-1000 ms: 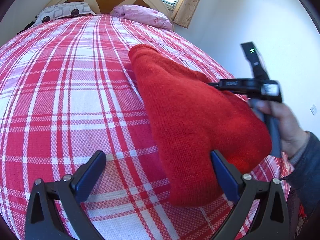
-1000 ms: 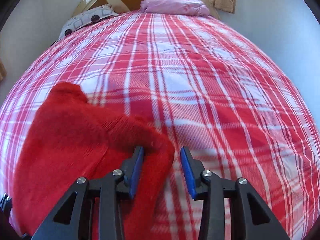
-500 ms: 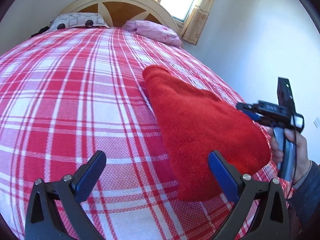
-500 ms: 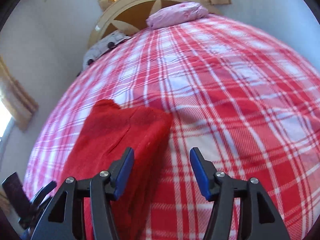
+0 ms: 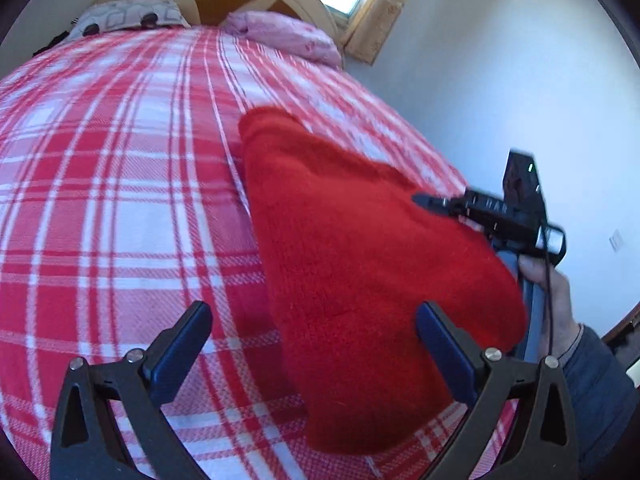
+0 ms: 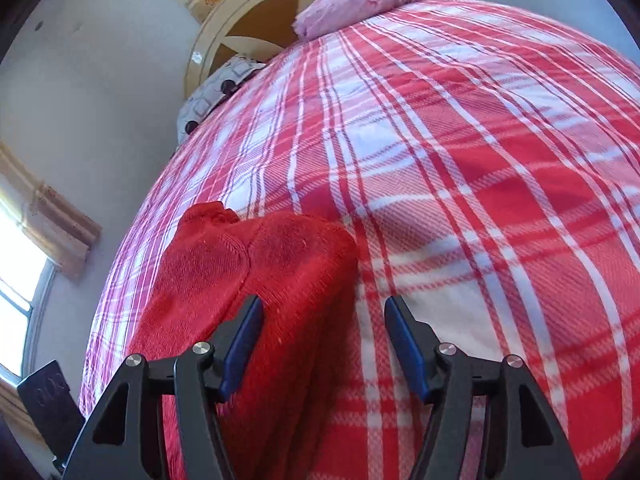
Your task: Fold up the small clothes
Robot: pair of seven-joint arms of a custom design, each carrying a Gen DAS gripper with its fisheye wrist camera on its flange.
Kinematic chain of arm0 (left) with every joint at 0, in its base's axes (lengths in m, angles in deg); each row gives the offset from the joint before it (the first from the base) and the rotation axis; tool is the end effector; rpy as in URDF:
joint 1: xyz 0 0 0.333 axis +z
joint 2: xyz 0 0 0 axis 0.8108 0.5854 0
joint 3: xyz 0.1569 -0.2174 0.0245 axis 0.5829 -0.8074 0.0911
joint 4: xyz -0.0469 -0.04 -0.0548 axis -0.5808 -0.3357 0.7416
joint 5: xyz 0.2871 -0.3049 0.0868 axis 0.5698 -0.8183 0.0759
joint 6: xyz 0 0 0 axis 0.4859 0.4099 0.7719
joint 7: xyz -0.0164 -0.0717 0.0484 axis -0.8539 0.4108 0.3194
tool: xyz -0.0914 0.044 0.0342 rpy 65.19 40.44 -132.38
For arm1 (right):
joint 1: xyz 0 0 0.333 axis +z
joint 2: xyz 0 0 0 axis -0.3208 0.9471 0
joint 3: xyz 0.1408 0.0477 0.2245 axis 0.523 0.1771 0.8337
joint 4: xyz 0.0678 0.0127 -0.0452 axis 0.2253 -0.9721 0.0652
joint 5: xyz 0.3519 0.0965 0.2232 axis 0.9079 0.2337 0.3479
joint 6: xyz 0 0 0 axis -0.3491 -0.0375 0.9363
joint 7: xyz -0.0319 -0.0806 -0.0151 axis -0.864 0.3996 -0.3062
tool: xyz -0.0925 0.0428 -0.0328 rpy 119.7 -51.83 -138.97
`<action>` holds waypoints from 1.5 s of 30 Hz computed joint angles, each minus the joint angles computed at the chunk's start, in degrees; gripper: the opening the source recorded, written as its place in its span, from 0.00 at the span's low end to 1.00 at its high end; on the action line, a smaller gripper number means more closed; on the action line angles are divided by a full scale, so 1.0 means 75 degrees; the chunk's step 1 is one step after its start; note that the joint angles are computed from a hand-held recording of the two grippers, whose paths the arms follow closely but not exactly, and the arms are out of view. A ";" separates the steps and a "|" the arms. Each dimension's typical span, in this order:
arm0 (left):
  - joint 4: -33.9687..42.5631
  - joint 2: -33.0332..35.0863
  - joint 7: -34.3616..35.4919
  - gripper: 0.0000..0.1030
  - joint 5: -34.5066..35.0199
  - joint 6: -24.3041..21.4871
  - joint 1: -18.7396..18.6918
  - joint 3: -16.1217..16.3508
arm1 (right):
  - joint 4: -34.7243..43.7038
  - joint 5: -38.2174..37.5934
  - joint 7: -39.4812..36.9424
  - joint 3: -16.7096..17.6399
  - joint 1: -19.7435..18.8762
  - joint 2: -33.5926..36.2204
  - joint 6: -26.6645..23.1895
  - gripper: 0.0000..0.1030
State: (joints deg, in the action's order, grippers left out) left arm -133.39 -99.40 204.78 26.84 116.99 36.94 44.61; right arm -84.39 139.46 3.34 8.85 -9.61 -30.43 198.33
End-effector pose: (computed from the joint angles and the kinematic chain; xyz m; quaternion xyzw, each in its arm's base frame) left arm 0.5164 -0.1681 0.4242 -0.5625 0.7226 -0.4012 0.0240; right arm 0.6124 0.0823 0.3867 -0.5829 0.7127 -0.0528 0.3867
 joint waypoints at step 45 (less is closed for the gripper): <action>-0.0222 -0.0418 0.1319 0.41 -0.0838 -0.0709 0.0092 -0.0069 | -0.0292 -0.1180 0.0617 0.0277 0.0399 -0.0036 0.1539 0.23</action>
State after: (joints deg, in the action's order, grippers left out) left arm -135.05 -102.54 214.67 20.56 111.67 37.63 44.09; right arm -86.58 130.61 7.97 10.93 -6.62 -30.69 209.87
